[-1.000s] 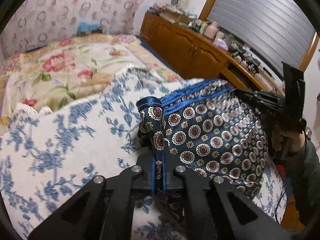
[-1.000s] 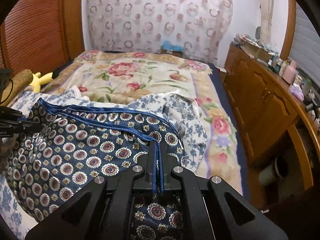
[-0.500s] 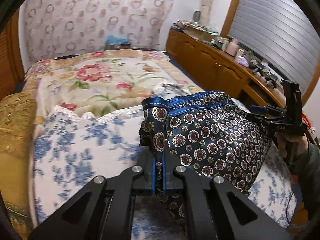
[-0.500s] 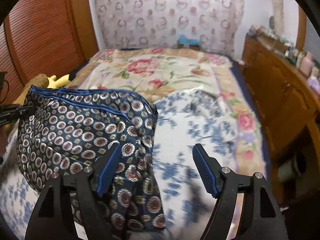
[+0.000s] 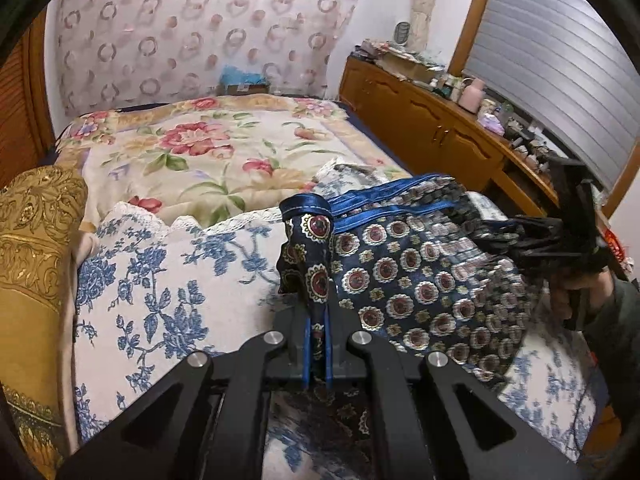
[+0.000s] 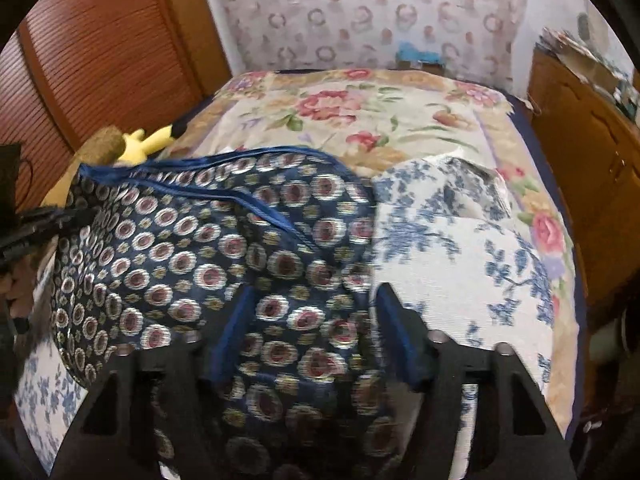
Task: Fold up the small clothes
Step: 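Lift the folded shirt with both tools off the bed, then carry the folded shirt with both tools beside the yellow plush toy and lower it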
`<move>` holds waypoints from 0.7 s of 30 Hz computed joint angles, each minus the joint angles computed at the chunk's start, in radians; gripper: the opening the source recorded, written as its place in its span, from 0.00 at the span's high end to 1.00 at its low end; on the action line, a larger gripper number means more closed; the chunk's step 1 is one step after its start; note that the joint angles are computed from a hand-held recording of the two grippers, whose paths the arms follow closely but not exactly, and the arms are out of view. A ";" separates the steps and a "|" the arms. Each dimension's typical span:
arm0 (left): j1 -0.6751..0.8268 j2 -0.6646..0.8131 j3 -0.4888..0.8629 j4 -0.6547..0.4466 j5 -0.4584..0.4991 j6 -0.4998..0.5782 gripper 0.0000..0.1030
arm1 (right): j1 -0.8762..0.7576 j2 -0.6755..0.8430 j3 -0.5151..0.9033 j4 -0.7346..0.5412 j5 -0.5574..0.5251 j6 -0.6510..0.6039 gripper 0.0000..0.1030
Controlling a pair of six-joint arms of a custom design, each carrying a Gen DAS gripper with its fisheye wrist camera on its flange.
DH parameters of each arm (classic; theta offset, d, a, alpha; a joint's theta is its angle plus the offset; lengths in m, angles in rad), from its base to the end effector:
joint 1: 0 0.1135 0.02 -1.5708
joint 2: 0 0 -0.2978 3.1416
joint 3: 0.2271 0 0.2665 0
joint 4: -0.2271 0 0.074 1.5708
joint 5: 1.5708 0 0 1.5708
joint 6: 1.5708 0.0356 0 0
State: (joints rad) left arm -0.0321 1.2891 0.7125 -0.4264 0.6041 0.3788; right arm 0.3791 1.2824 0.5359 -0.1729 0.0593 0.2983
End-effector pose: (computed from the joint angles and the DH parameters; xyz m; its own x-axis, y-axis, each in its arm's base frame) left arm 0.2424 -0.0280 0.2212 -0.6602 0.3257 -0.6768 0.6198 0.7452 -0.2461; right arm 0.2173 0.0843 0.1796 -0.8049 -0.0048 -0.5934 -0.1041 0.9856 0.1331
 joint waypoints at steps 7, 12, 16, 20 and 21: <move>0.085 -0.179 0.017 -0.143 0.149 0.057 0.98 | 0.144 -0.014 0.013 -0.033 0.097 0.030 0.91; 0.257 -0.262 0.076 -0.317 0.293 0.198 0.98 | 0.293 -0.140 0.013 -0.061 0.252 0.120 0.92; 0.482 -0.231 0.152 -0.503 0.419 0.405 0.98 | 0.401 -0.152 0.097 -0.093 0.341 0.144 0.92; 0.708 -0.127 0.223 -0.671 0.484 0.647 0.98 | 0.456 -0.063 0.235 -0.094 0.363 0.079 0.93; 0.753 -0.098 0.238 -0.699 0.492 0.693 0.98 | 0.464 -0.024 0.289 -0.096 0.362 0.043 0.93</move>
State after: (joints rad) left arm 0.7211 1.1911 0.9500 -1.1256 1.0960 1.0723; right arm 0.8427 1.2584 0.8253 -0.2685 0.4216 0.3416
